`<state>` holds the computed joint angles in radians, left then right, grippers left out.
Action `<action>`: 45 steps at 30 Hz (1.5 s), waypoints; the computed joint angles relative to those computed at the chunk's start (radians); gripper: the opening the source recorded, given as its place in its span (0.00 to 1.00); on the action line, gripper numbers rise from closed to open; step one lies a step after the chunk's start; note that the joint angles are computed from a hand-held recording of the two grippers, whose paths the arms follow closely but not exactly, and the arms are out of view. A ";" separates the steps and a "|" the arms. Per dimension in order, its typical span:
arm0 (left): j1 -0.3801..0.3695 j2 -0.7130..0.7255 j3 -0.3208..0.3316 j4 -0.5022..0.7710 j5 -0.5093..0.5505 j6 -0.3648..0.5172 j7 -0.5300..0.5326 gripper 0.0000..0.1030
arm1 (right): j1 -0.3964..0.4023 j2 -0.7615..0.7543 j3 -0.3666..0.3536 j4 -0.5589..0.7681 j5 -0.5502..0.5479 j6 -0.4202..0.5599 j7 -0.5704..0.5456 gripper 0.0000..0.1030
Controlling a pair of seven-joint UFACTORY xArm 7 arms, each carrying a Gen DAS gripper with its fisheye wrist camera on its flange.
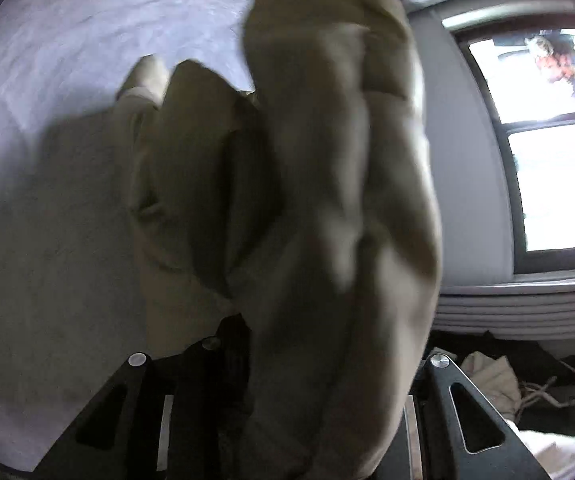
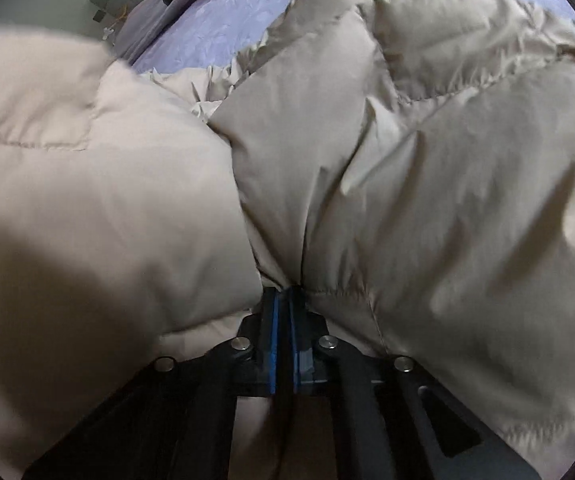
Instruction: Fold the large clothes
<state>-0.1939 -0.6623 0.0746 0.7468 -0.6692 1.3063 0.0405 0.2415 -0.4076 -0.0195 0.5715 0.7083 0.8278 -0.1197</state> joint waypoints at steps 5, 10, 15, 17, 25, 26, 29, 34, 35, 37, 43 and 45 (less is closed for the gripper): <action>-0.050 0.103 -0.076 0.091 0.008 -0.038 -0.044 0.33 | -0.045 -0.019 -0.077 0.011 0.046 0.113 -0.059 0.04; -0.111 0.225 -0.108 0.160 -0.032 -0.057 -0.024 0.54 | -0.173 -0.177 -0.160 -0.026 -0.009 0.235 -0.088 0.04; -0.166 0.367 -0.120 0.203 -0.185 -0.083 0.128 0.59 | -0.311 -0.298 -0.240 -0.070 -0.084 0.312 -0.063 0.05; -0.172 0.408 -0.135 0.199 -0.238 -0.103 0.182 0.59 | -0.362 -0.335 -0.261 -0.090 -0.116 0.337 -0.050 0.05; -0.207 0.533 -0.248 0.230 -0.176 -0.281 0.193 0.60 | -0.509 -0.472 -0.292 -0.089 -0.244 0.458 0.024 0.29; -0.228 0.548 -0.273 0.244 -0.163 -0.320 0.162 0.66 | -0.525 -0.499 -0.296 -0.078 -0.267 0.476 0.031 0.46; -0.242 0.549 -0.276 0.241 -0.124 -0.359 0.163 0.67 | -0.531 -0.639 -0.308 -0.070 -0.250 0.532 0.066 0.62; -0.263 0.494 -0.271 0.227 -0.049 -0.423 0.152 0.67 | -0.452 -0.758 -0.301 -0.068 -0.180 0.573 0.116 0.84; -0.265 0.499 -0.279 0.244 -0.028 -0.458 0.143 0.67 | -0.451 -0.787 -0.304 -0.071 -0.194 0.598 0.127 0.84; -0.268 0.508 -0.284 0.268 0.020 -0.526 0.122 0.67 | -0.423 -0.757 -0.259 -0.084 -0.193 0.546 0.140 0.84; -0.190 0.391 -0.231 0.158 0.226 -0.660 0.034 0.67 | -0.392 -0.686 -0.093 -0.054 -0.375 0.436 0.203 0.27; -0.127 0.415 -0.249 0.139 0.353 -0.686 -0.049 0.67 | -0.385 -0.671 -0.091 -0.044 -0.437 0.435 0.215 0.15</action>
<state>-0.3207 -0.2477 -0.1743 0.8853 -0.3163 0.6206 -0.0090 -0.1439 -1.0788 -0.1104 0.5274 0.2710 1.2629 0.0955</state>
